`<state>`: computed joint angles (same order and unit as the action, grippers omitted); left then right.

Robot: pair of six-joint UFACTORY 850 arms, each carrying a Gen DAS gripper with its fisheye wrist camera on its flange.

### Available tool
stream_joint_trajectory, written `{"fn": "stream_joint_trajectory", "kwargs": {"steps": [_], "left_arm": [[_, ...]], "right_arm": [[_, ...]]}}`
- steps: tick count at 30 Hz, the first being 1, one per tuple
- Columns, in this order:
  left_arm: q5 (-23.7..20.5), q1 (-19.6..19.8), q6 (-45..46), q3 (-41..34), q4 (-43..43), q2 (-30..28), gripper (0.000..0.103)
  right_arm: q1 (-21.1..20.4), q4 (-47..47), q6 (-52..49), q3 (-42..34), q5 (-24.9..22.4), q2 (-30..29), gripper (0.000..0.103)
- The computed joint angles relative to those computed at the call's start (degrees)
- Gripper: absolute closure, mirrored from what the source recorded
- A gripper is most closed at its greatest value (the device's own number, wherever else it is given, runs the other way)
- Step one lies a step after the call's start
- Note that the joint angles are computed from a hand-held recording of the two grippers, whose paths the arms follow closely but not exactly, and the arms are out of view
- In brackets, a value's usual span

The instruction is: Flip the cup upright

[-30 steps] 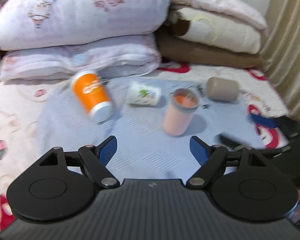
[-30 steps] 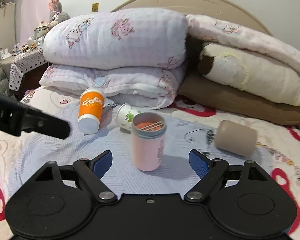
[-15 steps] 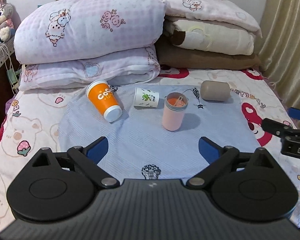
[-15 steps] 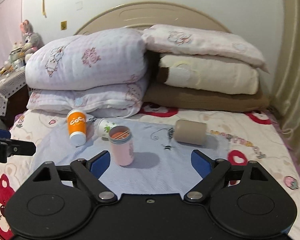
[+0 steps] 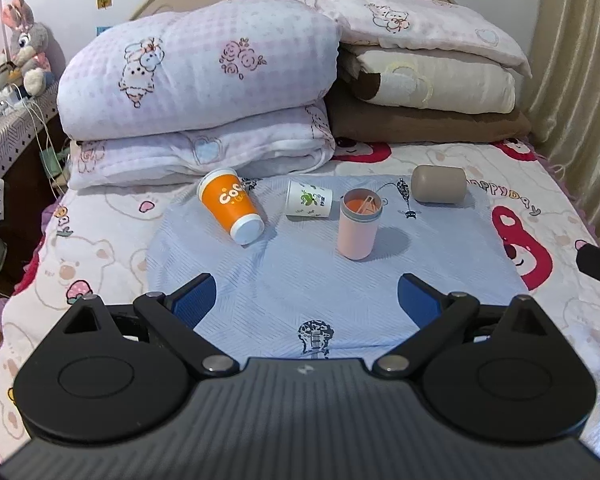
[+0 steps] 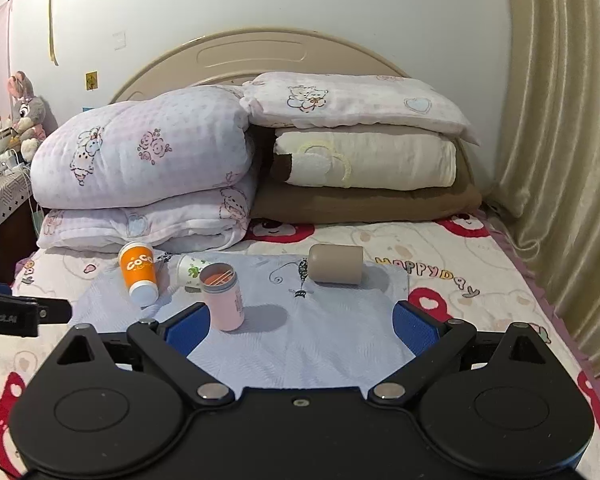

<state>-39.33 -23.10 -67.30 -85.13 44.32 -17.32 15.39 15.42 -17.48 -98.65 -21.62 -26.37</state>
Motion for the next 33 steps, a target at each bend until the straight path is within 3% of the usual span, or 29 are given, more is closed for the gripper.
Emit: {"fn": "stream_joint_trajectory", "kwargs": {"steps": [8,16,33], "left_arm": [[-1.23,-0.84,1.58,-0.49,-1.06,-0.11,0.004],[-2.72,-0.86,1.06,-0.98,-1.49,-0.67,0.004],[-4.20,-0.25,4.38,-2.47,-5.60,-2.36,0.004]], "right_arm": [[0.55,-4.02,4.37,1.62,-0.69,1.84,0.003],[1.18,-16.34,16.74,1.77,-0.27,2.06,0.003],[1.03,-22.56,23.86,0.92,-1.81,0.81,0.003]]}}
